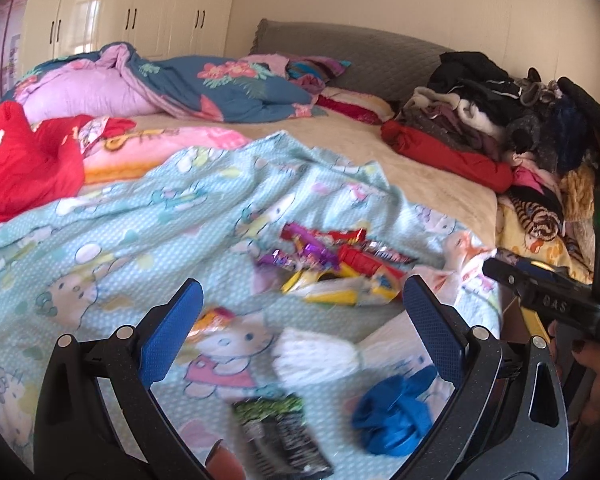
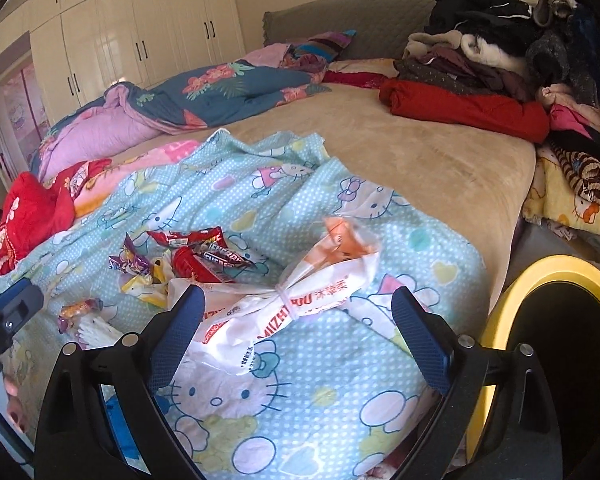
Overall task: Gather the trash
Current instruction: 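Grasp the dark snack wrapper with the left tool while the right tool grasps the white printed bag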
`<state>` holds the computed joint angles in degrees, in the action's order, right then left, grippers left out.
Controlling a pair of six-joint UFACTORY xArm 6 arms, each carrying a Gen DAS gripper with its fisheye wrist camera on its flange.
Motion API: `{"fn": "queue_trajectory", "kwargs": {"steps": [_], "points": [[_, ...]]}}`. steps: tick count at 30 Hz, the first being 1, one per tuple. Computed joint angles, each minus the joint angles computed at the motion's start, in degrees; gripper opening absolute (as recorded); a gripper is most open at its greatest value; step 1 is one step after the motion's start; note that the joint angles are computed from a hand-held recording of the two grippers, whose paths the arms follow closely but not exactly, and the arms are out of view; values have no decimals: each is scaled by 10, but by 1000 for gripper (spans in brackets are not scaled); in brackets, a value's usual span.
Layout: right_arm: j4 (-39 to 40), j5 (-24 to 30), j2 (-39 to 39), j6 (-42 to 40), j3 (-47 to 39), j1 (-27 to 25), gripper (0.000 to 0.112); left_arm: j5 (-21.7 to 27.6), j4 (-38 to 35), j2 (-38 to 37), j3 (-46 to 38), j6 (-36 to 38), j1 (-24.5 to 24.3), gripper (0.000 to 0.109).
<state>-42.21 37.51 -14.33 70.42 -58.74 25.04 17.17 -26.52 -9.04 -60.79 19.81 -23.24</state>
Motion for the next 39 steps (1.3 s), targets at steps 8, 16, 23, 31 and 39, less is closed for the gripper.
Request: {"fn": "queue_trajectory", "kwargs": {"steps": [8,16,23,31,39], "points": [[51,-9,61,21,-44,-12,92,68,40,-33,53,-47,33,92],[134,-55,103,-8,-52,-37,92,144,41,-39,66,-41,37,71],[242,-136,106,-72,-9,-55,77,146,48,-38,71,-52,36,48],[311,-194,75,-134,34,-59,47,150,-5,-31,62,-8,39,24],[269,-200,12,-131,66,-66,46,140,-61,-40,42,36,32,14]]}}
